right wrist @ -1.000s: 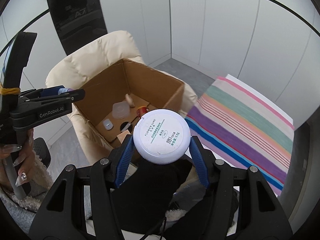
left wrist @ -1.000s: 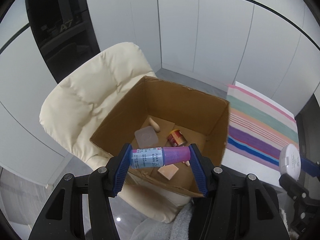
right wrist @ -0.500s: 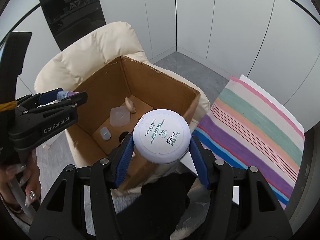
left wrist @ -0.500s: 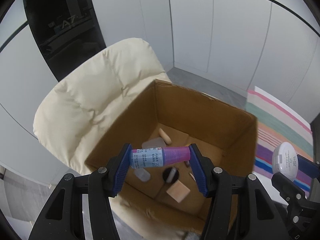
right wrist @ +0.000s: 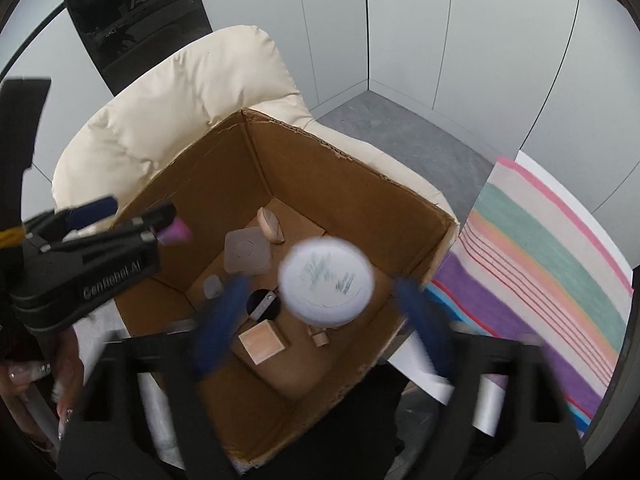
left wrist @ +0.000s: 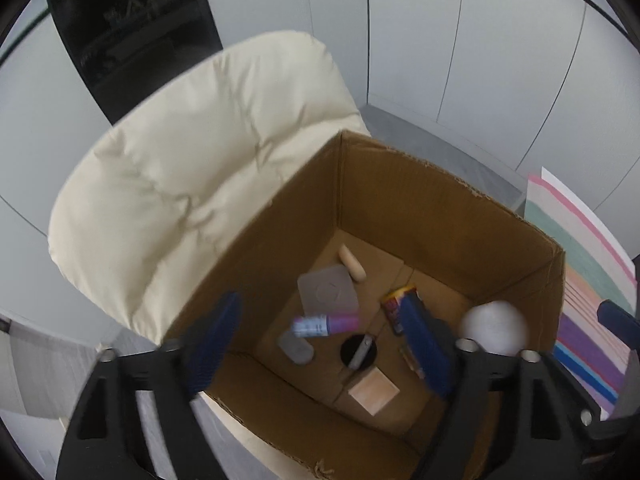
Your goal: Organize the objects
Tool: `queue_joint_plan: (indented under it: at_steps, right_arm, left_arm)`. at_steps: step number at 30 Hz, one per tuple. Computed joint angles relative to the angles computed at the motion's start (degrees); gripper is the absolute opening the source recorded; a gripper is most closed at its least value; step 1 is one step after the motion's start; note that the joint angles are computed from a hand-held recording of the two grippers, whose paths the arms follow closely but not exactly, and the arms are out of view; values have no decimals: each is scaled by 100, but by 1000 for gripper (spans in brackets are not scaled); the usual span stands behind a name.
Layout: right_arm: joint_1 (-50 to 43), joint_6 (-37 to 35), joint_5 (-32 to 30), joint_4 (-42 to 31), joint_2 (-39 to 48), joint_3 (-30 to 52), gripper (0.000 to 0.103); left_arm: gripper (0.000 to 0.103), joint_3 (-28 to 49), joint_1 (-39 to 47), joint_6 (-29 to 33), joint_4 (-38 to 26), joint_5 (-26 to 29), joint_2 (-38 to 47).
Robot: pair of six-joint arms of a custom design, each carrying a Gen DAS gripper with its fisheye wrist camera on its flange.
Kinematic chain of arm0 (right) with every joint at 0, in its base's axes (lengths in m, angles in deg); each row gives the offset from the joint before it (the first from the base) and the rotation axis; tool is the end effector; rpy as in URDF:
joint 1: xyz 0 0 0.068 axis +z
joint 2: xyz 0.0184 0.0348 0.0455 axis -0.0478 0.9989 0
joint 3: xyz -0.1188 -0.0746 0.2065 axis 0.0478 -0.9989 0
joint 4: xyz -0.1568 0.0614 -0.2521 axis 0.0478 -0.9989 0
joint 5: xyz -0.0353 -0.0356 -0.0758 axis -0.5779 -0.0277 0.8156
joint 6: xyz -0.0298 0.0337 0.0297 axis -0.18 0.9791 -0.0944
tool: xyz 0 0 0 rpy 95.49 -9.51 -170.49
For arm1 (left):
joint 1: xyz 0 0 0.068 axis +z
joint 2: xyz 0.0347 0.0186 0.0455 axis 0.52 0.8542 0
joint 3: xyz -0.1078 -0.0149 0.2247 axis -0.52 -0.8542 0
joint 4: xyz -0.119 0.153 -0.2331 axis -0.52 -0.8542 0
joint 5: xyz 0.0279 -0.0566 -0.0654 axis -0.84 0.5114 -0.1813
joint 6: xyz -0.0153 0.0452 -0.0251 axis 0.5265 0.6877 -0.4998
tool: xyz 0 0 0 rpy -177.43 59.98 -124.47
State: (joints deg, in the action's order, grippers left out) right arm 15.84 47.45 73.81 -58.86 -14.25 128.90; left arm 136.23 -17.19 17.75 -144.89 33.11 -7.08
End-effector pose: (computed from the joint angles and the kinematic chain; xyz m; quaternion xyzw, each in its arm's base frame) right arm 0.1682 0.0610 0.2981 -0.1543 0.9527 0.1020 0.2410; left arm 0.1507 -0.1464 0.3002 -0.1285 0.9624 0.0683 0.2294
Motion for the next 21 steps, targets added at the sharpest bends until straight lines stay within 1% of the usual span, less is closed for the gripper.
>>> queue_joint_plan:
  at_steps: [8, 11, 17, 21]
  right_arm:
    - [237, 147, 158, -42, -279, -29, 101]
    - [251, 220, 204, -152, -383, -5, 102]
    - [60, 230, 337, -519, -373, 162, 102]
    - [-417, 154, 169, -791, -588, 238, 102]
  left_arm:
    - [92, -113, 31, 125, 215, 248, -271]
    - [92, -100, -23, 75, 167, 223, -252]
    - [92, -19, -194, -7, 82, 116, -195]
    - [92, 255, -454, 10, -96, 57, 19]
